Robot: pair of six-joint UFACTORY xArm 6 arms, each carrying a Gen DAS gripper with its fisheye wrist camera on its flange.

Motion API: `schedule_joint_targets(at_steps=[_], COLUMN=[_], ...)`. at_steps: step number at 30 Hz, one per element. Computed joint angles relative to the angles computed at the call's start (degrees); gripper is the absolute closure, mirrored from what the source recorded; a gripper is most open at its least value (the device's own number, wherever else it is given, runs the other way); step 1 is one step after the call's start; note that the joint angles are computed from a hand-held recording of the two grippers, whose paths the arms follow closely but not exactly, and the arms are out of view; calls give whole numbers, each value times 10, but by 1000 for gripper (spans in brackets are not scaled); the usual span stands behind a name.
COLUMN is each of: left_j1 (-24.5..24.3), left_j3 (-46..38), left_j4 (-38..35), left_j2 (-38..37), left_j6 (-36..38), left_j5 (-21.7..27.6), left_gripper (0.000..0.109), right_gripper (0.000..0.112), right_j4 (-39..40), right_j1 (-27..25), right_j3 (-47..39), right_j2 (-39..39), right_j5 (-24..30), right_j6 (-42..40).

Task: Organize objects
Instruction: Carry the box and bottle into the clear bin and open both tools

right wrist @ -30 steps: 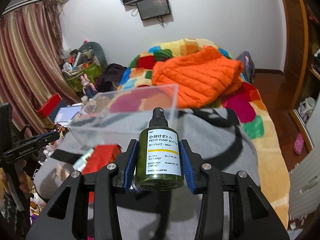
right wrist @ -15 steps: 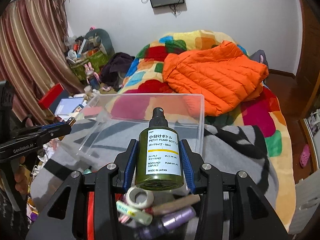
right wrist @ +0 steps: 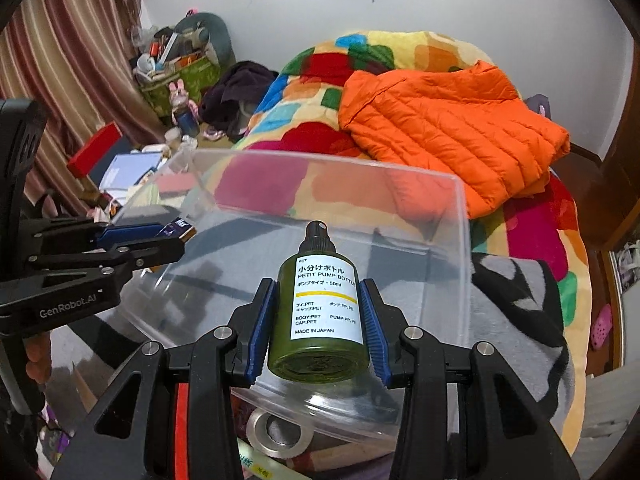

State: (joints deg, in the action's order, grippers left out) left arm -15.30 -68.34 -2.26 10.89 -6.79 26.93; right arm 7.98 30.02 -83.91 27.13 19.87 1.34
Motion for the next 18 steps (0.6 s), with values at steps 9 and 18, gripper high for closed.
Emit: schedule_joint_targets(at_steps=[9,18], left_j1=[-8,-32], left_j3=[51,152], left_j4=[34,100], left_j2=[-59,-158], left_j6=[-25,-97], left_j5=[-21,-70], left_gripper=[78,46], right_gripper=[62,51], right_j4=[-54,-180], right_j1=[6,-14], right_j3=[66,193], right_j2=[-58,-160], right_j5=[-44,-114], right_j6=[33,159])
